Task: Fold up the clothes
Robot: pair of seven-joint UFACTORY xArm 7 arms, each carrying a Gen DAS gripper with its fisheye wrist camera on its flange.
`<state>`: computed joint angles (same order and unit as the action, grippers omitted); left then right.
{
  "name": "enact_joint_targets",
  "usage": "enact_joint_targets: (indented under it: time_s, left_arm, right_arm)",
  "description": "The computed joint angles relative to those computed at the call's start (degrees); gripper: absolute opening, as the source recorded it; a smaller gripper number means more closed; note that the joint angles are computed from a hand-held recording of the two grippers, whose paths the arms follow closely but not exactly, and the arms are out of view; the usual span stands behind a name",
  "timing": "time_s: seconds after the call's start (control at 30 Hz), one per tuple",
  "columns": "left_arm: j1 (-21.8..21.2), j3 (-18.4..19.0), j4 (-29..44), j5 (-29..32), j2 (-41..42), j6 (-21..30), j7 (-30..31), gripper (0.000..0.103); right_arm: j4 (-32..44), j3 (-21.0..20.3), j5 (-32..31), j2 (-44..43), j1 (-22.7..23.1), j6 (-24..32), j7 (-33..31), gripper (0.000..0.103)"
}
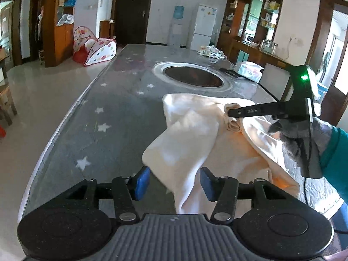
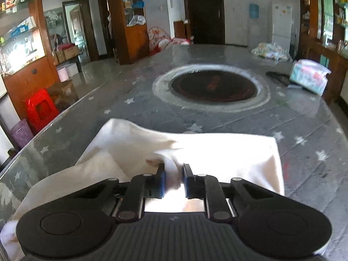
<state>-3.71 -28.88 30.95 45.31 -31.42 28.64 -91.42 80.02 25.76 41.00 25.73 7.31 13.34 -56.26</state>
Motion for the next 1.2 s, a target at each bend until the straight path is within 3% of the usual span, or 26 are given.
enact_joint_targets:
  time_s: [0.1, 0.23, 0.33, 0.5, 0.57, 0.63, 0.83, 0.97, 1.07, 1.17, 1.2]
  left_arm:
    - [2.51, -0.74, 2.95, 4.13, 3.75, -1.53, 0.23, 0.054]
    - [3.87, -0.07, 7.27, 11.0, 10.95, -2.73, -0.66, 0.054]
    - [3.2, 1.16, 10.21, 13.87, 16.11, -1.37, -0.65, 0.054]
    - [0.64, 3.94, 12.69, 16.18, 20.99, 1.03, -0.34, 0.052]
    - [-0.66, 5.25, 12.61, 16.26, 21.54, 1.54, -0.67, 0.044]
    - [-2.11, 6.52, 12.15, 16.04, 21.51, 2.18, -0.98, 0.029]
    - [-6.33, 10.44, 9.29, 15.73, 17.73, 3.83, -4.44, 0.015]
    - [-7.55, 11.63, 6.38, 13.6, 13.45, 5.67, -5.38, 0.015]
    - [-6.87, 11.67, 4.22, 11.41, 10.6, 5.98, -5.69, 0.015]
    - [-5.83, 11.29, 3.43, 9.01, 9.36, 7.41, -5.07, 0.016]
    - [-5.45, 11.41, 3.26, 8.35, 9.07, 7.27, -4.77, 0.018]
  right_arm:
    - [-2.64, 4.93, 6.81, -2.52, -5.12, -2.08, -7.1, 0.012]
    - [-5.71, 8.3, 19.49, -7.58, -10.95, -2.17, -18.14, 0.012]
    - [-7.97, 8.25, 28.59, -11.86, -14.16, -1.05, -25.02, 0.012]
    - [-11.82, 4.14, 38.81, -18.2, -15.93, -0.44, -31.74, 0.012]
    - [-13.26, 2.02, 39.84, -19.46, -15.49, -1.42, -31.55, 0.012]
    - [-14.85, -0.29, 38.19, -19.97, -14.66, -3.11, -28.47, 0.012]
    - [-18.61, -7.54, 27.01, -18.35, -9.97, -7.39, -12.62, 0.019]
    - [-19.03, -11.8, 22.98, -17.36, -6.5, -8.73, -7.76, 0.021]
    - [-18.38, -12.02, 25.66, -17.24, -5.38, -9.75, -10.79, 0.023]
    - [-16.3, -11.98, 28.81, -16.66, -4.52, -8.37, -14.69, 0.036]
    - [-15.81, -12.18, 28.63, -16.51, -4.03, -7.74, -15.21, 0.036]
